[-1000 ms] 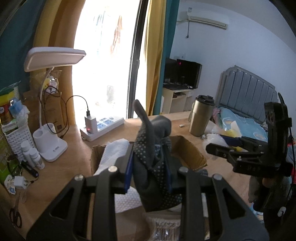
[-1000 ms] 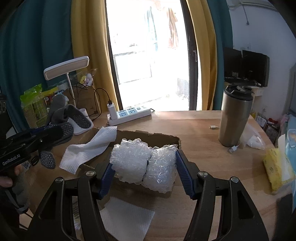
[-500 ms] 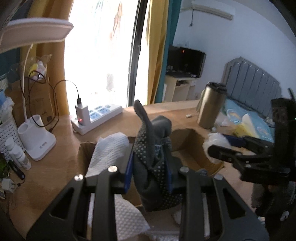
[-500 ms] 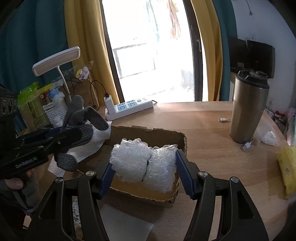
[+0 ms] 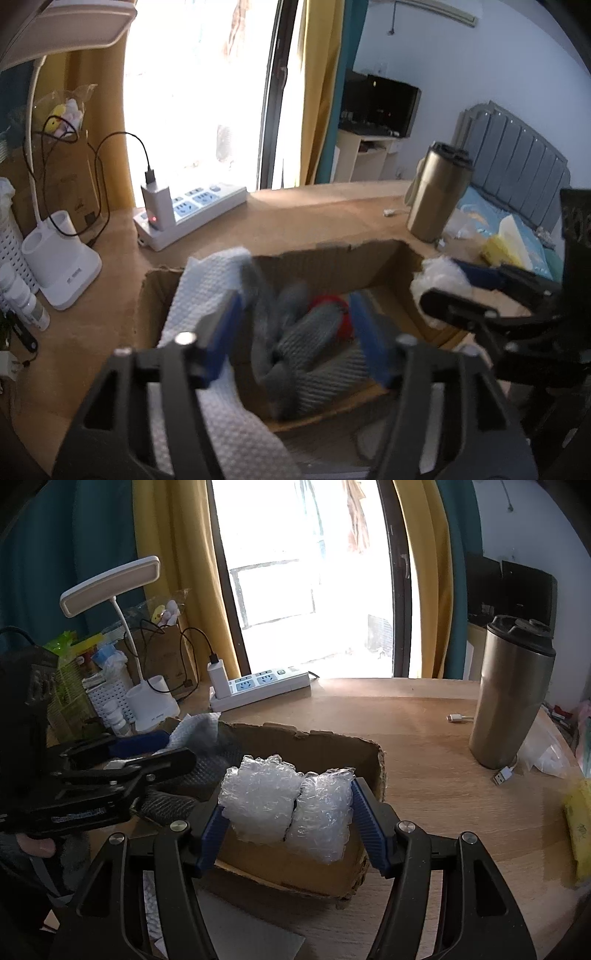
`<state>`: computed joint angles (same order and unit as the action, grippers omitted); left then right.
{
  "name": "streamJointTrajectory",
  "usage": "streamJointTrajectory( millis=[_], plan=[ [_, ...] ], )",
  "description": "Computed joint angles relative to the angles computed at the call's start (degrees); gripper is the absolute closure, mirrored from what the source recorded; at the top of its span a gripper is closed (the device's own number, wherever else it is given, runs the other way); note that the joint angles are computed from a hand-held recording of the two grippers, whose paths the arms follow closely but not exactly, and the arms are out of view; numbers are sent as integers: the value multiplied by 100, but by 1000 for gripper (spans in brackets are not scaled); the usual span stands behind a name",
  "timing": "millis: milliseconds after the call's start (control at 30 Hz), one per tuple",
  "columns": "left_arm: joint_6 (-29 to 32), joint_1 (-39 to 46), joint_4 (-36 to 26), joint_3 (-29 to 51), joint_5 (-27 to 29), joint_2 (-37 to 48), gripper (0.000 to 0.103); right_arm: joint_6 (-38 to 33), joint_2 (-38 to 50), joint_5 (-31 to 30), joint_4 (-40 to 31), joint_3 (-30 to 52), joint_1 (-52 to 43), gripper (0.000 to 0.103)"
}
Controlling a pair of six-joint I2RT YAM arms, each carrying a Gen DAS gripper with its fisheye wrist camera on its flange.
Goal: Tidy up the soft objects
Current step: 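Lower the bubble wrap into the box with the right tool while the left drops the glove in, then grasp the clear cotton-swab bag with the left tool while the right tool approaches the white paper sheet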
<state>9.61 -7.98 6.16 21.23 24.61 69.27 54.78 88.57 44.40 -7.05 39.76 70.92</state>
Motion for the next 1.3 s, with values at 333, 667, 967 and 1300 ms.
streamJointTrajectory(
  millis=[333, 667, 967, 1300],
  plan=[
    [138, 341, -477, -92, 284, -715, 34, 348, 42, 235, -446, 216, 134, 24],
    [496, 1032, -1421, -198, 917, -1829, 34, 952, 45, 650, -1339, 585, 613, 22],
    [1144, 1981, -2528, -240, 1694, -2698, 34, 1817, 303, 962, -2357, 1112, 1181, 22],
    [2015, 2915, -3592, -251, 2343, -3149, 33, 2534, 676, 1061, -3086, 1570, 1605, 22]
  ],
)
